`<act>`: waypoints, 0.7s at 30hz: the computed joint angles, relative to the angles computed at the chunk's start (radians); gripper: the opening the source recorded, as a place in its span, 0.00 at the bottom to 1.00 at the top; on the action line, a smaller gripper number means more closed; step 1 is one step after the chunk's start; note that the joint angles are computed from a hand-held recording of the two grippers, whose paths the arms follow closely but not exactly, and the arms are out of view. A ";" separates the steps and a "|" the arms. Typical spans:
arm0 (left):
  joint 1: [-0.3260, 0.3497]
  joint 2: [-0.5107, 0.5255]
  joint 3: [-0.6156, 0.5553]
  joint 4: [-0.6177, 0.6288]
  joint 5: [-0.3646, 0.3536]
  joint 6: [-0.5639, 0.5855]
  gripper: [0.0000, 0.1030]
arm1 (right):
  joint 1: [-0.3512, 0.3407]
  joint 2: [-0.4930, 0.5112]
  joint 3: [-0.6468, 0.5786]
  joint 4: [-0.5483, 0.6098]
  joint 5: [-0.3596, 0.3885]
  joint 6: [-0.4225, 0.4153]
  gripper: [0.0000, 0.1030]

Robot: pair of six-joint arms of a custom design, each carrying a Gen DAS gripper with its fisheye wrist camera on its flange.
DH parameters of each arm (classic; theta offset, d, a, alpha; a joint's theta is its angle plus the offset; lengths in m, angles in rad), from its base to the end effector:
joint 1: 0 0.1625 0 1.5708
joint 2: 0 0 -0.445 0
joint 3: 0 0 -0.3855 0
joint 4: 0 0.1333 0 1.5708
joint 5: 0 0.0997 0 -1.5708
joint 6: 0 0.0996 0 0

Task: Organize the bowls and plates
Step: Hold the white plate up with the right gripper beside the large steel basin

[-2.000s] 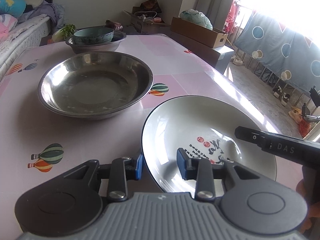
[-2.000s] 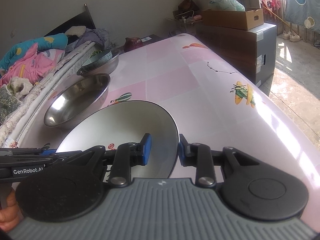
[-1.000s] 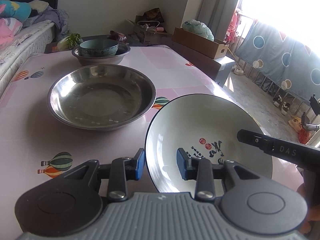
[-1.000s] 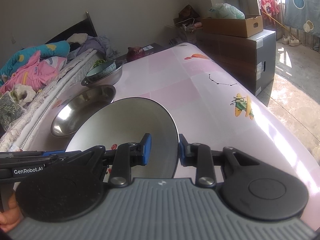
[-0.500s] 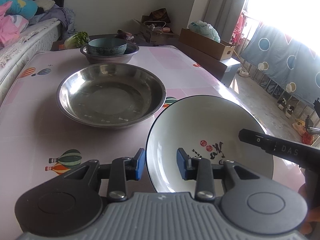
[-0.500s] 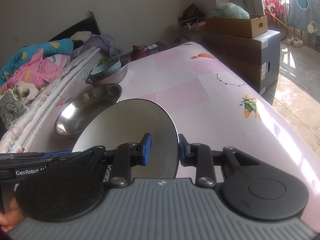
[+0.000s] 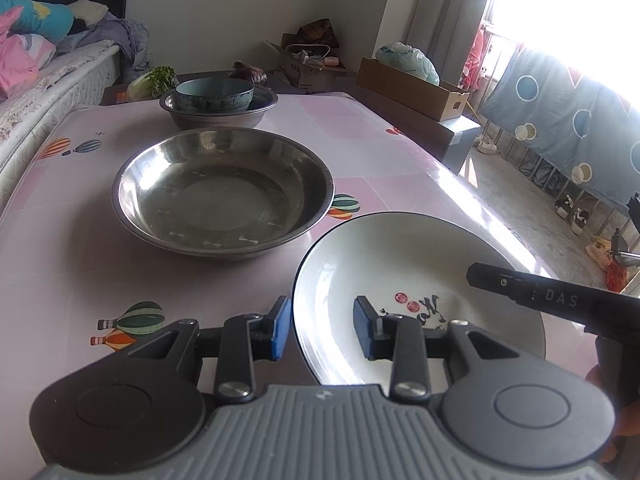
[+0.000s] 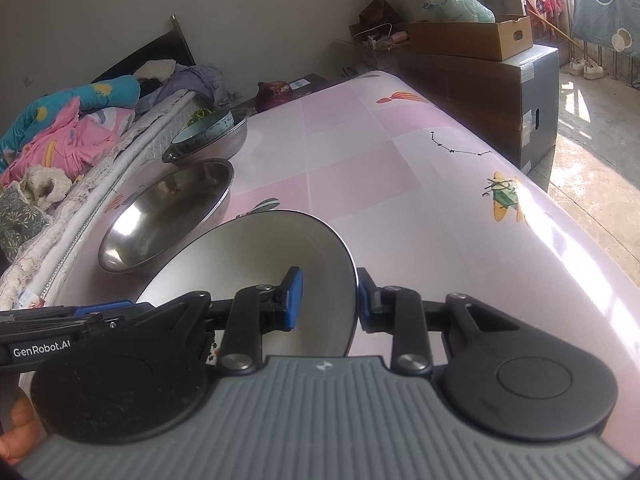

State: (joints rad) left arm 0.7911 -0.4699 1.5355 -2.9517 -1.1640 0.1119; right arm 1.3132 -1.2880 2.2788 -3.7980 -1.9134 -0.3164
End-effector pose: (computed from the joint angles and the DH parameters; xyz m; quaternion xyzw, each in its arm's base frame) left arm -0.3739 -0.6238 -0.0294 0.3884 0.8864 -0.2106 0.1381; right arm -0.0198 -0.4671 0.3308 -0.0751 -0.8056 0.5084 0.2949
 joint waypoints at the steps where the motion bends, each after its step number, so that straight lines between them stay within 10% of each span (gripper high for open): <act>1: 0.000 0.000 0.000 -0.001 -0.002 0.003 0.33 | -0.001 0.001 -0.002 0.002 -0.001 -0.001 0.27; 21: 0.004 -0.001 -0.007 0.012 -0.017 0.001 0.33 | -0.016 0.011 -0.015 0.030 -0.003 0.012 0.27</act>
State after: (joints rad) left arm 0.7953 -0.4707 1.5283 -2.9399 -1.1805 0.1134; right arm 1.2973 -1.2772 2.2634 -3.7681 -1.9162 -0.3041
